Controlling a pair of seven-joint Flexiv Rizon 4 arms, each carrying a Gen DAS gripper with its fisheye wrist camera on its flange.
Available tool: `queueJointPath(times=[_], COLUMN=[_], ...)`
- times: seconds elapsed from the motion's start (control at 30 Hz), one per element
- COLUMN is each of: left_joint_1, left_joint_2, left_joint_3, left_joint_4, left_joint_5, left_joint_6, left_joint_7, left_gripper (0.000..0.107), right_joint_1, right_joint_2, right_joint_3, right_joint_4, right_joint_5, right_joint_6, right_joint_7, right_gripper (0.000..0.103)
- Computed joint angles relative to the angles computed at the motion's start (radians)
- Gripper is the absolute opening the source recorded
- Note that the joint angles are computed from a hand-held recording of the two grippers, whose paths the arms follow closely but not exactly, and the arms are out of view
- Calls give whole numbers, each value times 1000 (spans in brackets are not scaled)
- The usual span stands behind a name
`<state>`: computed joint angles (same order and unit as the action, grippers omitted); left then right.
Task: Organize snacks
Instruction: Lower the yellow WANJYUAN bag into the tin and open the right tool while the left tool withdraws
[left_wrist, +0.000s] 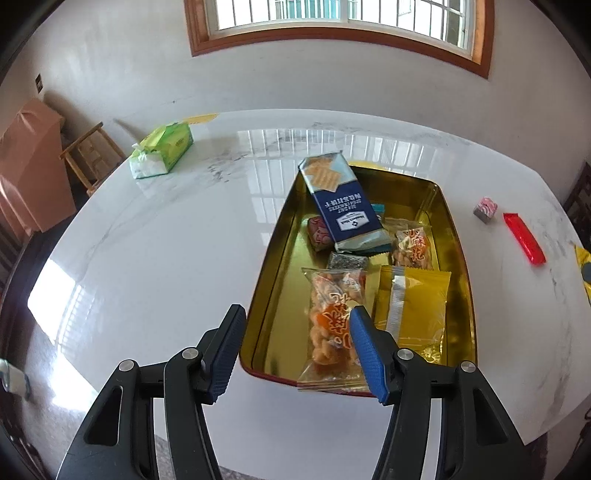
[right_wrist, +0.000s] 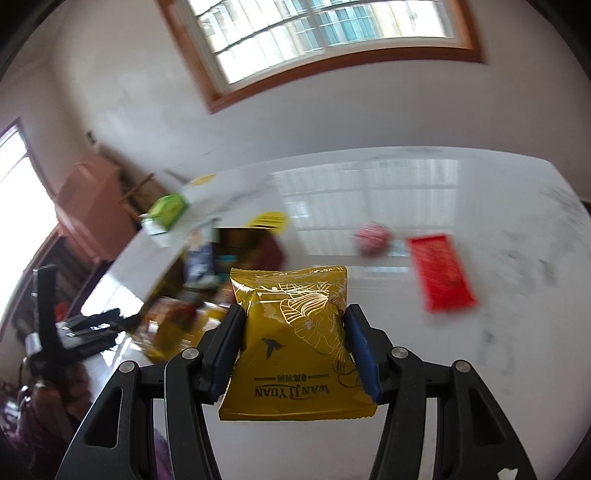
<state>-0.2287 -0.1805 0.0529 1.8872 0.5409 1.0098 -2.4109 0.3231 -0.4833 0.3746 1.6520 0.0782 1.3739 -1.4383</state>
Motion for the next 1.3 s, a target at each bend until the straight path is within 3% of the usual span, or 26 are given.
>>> queueJointPath(times=[0.17, 0.27, 0.4, 0.47, 0.7, 0.97, 1.13, 1.3], left_joint_1=[14, 6, 22, 24, 4, 30, 55, 53], left_joint_2=[16, 28, 57, 70, 88, 98, 100, 102], left_joint_3=[1, 5, 0, -5, -43, -41, -32, -31], left_joint_4=[29, 21, 51, 53, 17, 61, 101, 100], left_joint_5=[-38, 2, 13, 39, 172, 157, 87, 100], left_joint_6=[0, -47, -28, -38, -148, -55, 35, 32], left_joint_7=[5, -38, -55, -58, -61, -36, -10, -28], left_gripper=[66, 80, 82, 91, 95, 95, 95, 95], right_joint_1=[26, 76, 123, 148, 223, 263, 270, 277], right_joint_2=[-86, -135, -202, -232, -318, -348, -361, -357], right_joint_3=[63, 45, 30, 8, -67, -125, -122, -128], right_joint_4=[-153, -235, -343, -386, -506, -530, -541, -530], right_joint_5=[16, 4, 14, 7, -30, -93, -116, -135], right_joint_6=[-98, -153, -228, -254, -321, -314, -321, -314], right_joint_7=[-60, -72, -73, -70, -13, 72, 89, 100], right_gripper=[53, 53, 53, 53, 53, 53, 54, 55])
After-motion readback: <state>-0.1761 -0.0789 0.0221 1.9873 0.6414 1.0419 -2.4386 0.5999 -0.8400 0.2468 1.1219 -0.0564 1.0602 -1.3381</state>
